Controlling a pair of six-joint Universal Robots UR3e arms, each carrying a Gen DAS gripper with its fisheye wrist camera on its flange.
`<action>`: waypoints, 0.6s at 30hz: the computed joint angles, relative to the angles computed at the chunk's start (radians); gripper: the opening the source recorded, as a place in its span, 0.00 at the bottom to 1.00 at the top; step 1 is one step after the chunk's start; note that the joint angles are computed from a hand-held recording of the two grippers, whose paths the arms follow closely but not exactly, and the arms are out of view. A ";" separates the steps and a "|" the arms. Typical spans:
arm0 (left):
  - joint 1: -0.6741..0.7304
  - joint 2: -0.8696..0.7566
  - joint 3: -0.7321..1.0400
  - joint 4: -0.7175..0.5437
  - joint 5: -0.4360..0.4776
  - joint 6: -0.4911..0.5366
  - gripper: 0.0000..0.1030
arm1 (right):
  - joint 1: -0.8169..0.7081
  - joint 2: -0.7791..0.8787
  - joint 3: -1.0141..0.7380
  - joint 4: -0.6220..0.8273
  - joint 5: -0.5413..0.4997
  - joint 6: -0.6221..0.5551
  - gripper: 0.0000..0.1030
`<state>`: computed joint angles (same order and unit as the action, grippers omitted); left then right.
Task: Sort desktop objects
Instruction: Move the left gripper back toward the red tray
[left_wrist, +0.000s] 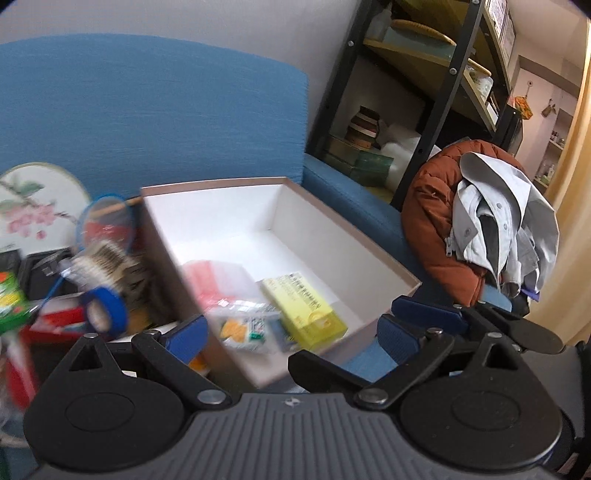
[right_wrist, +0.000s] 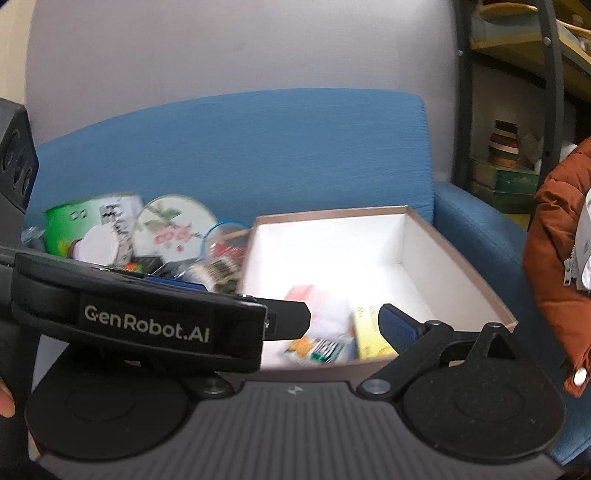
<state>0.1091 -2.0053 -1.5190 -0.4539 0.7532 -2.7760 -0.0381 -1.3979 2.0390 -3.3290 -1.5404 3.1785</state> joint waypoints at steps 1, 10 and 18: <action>0.025 0.036 -0.078 0.047 -0.011 0.015 0.98 | 0.023 -0.004 0.015 -0.011 -0.010 0.002 0.93; 0.236 0.225 -0.505 0.120 -0.012 0.139 0.98 | 0.242 0.123 0.078 -0.136 -0.085 0.070 0.93; 0.383 0.259 -0.617 -0.006 -0.001 0.259 0.98 | 0.387 0.265 0.009 -0.105 -0.108 0.149 0.93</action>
<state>0.4918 -1.7460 -2.1355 -0.4597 0.7523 -2.5173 0.3488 -1.1330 2.0479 -3.4342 -1.6488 3.3277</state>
